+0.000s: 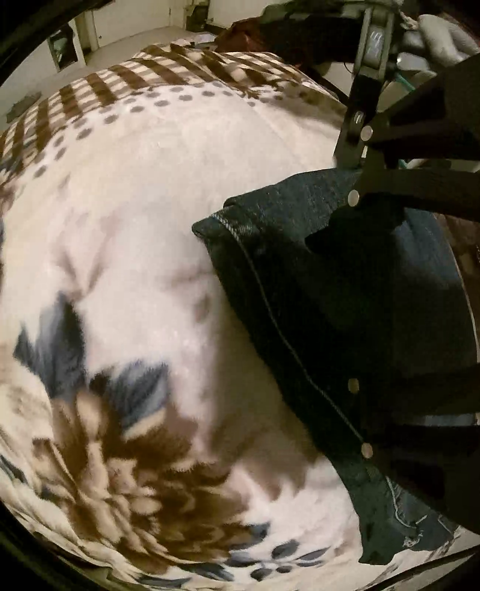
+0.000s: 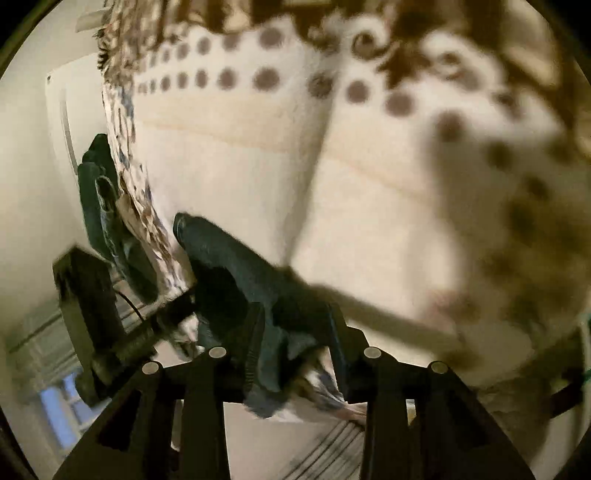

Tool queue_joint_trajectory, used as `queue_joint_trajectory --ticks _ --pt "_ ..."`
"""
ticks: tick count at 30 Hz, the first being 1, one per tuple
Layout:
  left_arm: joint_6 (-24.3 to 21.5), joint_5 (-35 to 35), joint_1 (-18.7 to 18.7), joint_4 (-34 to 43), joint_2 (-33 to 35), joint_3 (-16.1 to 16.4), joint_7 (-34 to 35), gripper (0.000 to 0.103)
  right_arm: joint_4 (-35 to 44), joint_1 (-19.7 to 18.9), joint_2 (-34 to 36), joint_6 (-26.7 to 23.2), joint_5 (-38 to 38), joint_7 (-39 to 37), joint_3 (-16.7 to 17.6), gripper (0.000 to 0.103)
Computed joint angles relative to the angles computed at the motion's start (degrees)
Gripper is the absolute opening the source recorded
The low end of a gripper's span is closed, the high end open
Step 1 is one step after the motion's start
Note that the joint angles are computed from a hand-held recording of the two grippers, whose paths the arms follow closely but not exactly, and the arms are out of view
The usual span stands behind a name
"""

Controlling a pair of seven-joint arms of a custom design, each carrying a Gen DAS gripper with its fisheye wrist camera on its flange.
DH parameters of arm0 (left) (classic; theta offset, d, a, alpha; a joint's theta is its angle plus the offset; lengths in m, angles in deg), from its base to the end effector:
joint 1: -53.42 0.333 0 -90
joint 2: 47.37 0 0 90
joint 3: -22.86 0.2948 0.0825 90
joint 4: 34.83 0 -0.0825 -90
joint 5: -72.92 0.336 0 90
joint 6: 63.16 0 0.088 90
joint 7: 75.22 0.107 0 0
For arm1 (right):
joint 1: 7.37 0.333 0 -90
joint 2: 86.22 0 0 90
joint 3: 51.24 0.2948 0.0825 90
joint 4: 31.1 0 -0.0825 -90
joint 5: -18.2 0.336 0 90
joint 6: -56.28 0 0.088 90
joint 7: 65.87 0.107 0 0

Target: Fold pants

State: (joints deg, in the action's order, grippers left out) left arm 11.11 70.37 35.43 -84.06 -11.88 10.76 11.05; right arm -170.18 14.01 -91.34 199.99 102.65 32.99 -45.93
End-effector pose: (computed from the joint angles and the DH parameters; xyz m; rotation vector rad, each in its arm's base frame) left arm 0.5655 -0.2793 0.5231 1.5593 -2.4593 -0.1005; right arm 0.4100 0.1977 0.3645 -0.8124 2.2888 0.9780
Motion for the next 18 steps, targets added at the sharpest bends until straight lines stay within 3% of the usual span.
queue_joint_trajectory --ticks 3,6,9,13,16,17,18 --pt "0.2 -0.7 1.3 -0.9 -0.5 0.2 0.5 0.042 0.8 -0.3 0.2 -2.0 -6.7 5.0 0.0 0.029" --pt "0.3 -1.3 2.4 -1.2 -0.8 0.2 1.4 0.042 1.3 -1.0 -1.7 -8.1 -16.0 10.1 -0.9 0.014" --pt "1.2 -1.6 3.1 -3.2 -2.0 0.1 2.2 0.042 3.0 -1.4 -1.8 -13.4 -21.2 12.4 -1.3 0.014" --pt "-0.3 -3.4 4.1 -2.3 -2.3 -0.1 1.5 0.042 12.3 -1.9 2.4 -21.9 -35.5 15.8 -0.9 0.014" --pt "0.0 -2.7 4.3 -3.0 -3.5 0.0 3.0 0.042 15.1 -3.6 3.6 -23.8 -42.5 20.0 0.0 0.025" --pt "0.0 -2.8 4.7 -3.2 -3.8 0.0 3.5 0.042 15.7 -3.1 3.2 -24.5 -48.0 22.5 -1.0 0.025" --pt "0.6 -3.1 5.1 -4.5 -4.7 0.1 3.8 0.042 14.6 -0.6 1.6 -22.0 -49.5 23.9 -3.6 0.025"
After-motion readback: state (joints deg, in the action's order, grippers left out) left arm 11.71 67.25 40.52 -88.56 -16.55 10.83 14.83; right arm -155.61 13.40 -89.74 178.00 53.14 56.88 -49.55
